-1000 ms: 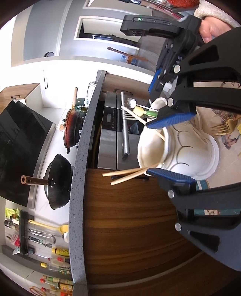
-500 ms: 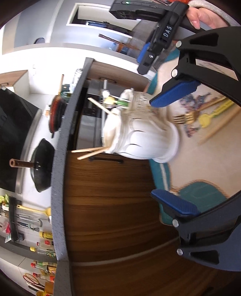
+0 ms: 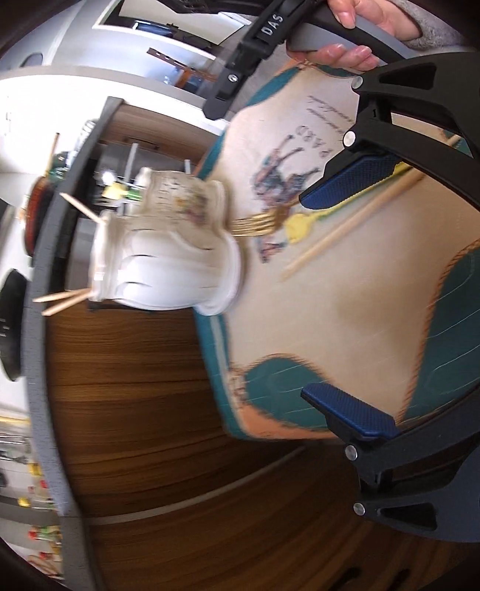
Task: Organize utensils
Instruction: 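Open both tools and withdraw them back over the placemat, then grasp a chopstick with left tool while right tool grasps the gold fork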
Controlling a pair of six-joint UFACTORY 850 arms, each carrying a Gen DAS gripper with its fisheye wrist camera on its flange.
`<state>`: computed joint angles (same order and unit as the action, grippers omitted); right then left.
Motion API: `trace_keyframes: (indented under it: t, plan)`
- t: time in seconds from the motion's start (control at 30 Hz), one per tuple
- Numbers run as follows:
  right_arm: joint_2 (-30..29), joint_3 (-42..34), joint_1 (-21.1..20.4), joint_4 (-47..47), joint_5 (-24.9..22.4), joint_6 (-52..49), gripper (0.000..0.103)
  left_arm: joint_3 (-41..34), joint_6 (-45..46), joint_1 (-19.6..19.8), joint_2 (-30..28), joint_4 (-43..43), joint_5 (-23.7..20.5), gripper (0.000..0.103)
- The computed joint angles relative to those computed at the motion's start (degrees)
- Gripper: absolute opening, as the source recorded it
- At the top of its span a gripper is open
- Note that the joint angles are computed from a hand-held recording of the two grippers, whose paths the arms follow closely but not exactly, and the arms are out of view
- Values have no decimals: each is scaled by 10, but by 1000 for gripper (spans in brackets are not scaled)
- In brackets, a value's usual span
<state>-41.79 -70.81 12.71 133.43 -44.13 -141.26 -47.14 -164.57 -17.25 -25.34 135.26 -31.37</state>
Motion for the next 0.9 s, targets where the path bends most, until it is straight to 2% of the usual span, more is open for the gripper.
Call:
trace_keyframes:
  t: [0.3, 0.47, 0.57, 0.63, 0.77, 0.83, 0.9]
  plan:
    - [-2, 0, 0, -4, 15, -7, 96, -23, 32, -6, -23, -43, 58, 93]
    - [-5, -5, -1, -19, 16, 1, 96, -39, 91, -14, -31, -93, 89, 82]
    - [-4, -3, -1, -18, 11, -5, 96, -48, 123, -20, -36, -121, 101, 72]
    - [-3, -2, -1, -16, 9, -8, 96, -56, 159, -25, -42, -151, 107, 58]
    - [-2, -1, -4, -18, 6, -5, 96, -60, 167, -28, -43, -151, 111, 50]
    - [-2, -1, -5, -19, 6, -4, 96, -61, 180, -28, -42, -161, 115, 38]
    - [-2, -1, -5, -20, 6, -2, 96, -63, 203, -27, -41, -174, 120, 34]
